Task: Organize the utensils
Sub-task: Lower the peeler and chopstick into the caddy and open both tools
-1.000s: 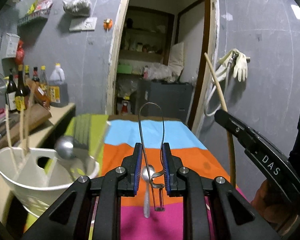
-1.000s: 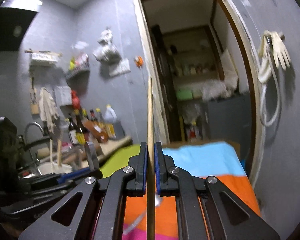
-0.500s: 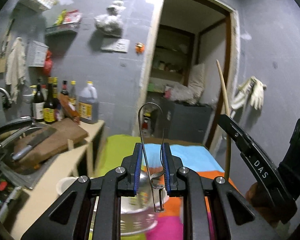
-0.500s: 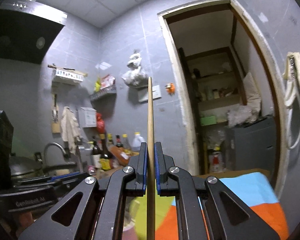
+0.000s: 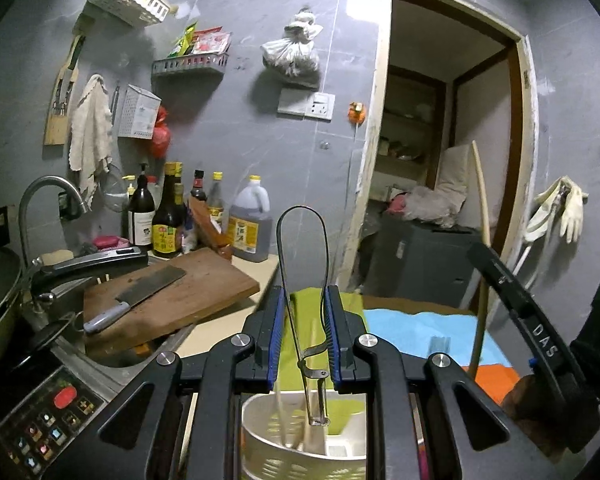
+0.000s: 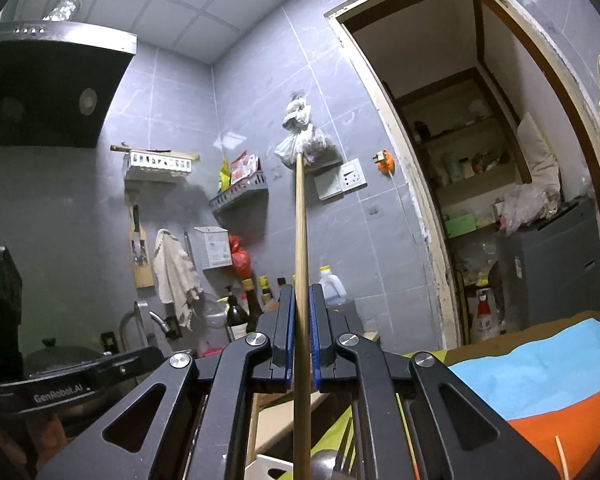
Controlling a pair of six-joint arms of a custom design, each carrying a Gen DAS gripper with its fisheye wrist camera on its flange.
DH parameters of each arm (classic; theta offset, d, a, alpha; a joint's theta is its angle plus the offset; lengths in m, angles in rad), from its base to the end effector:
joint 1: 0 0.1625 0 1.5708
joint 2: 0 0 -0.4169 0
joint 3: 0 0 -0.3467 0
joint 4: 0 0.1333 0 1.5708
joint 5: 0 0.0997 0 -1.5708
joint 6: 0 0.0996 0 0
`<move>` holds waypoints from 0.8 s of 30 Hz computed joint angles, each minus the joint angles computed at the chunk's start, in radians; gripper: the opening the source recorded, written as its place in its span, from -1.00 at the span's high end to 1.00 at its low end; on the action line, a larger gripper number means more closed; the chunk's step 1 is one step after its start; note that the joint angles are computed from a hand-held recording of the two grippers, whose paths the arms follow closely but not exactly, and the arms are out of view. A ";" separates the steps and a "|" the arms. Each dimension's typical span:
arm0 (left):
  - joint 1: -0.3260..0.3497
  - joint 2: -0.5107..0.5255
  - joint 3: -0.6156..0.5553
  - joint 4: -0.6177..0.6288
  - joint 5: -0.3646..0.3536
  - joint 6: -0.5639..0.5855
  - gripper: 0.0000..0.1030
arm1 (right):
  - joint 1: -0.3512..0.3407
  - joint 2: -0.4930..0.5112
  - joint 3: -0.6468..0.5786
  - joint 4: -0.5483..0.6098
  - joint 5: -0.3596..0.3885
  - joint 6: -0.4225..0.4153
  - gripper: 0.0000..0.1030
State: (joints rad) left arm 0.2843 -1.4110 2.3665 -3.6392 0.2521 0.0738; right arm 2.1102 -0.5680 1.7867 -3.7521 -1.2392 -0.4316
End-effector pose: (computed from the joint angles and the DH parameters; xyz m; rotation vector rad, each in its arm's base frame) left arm -0.2122 -0.3014 0.3914 0.0066 1.7136 -1.6657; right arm 0.4531 -0.4342 0.0894 -1.3506 2.0948 -1.2725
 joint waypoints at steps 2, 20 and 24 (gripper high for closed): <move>0.019 0.007 0.012 -0.001 -0.003 0.001 0.68 | -0.002 0.020 -0.007 -0.026 -0.009 0.001 0.90; 0.126 0.145 -0.063 -0.495 -0.071 0.447 0.68 | -0.008 0.072 0.008 -0.074 -0.070 -0.076 0.90; 0.130 0.165 -0.096 -0.619 -0.072 0.586 0.68 | -0.010 0.070 0.019 -0.065 -0.081 -0.090 0.90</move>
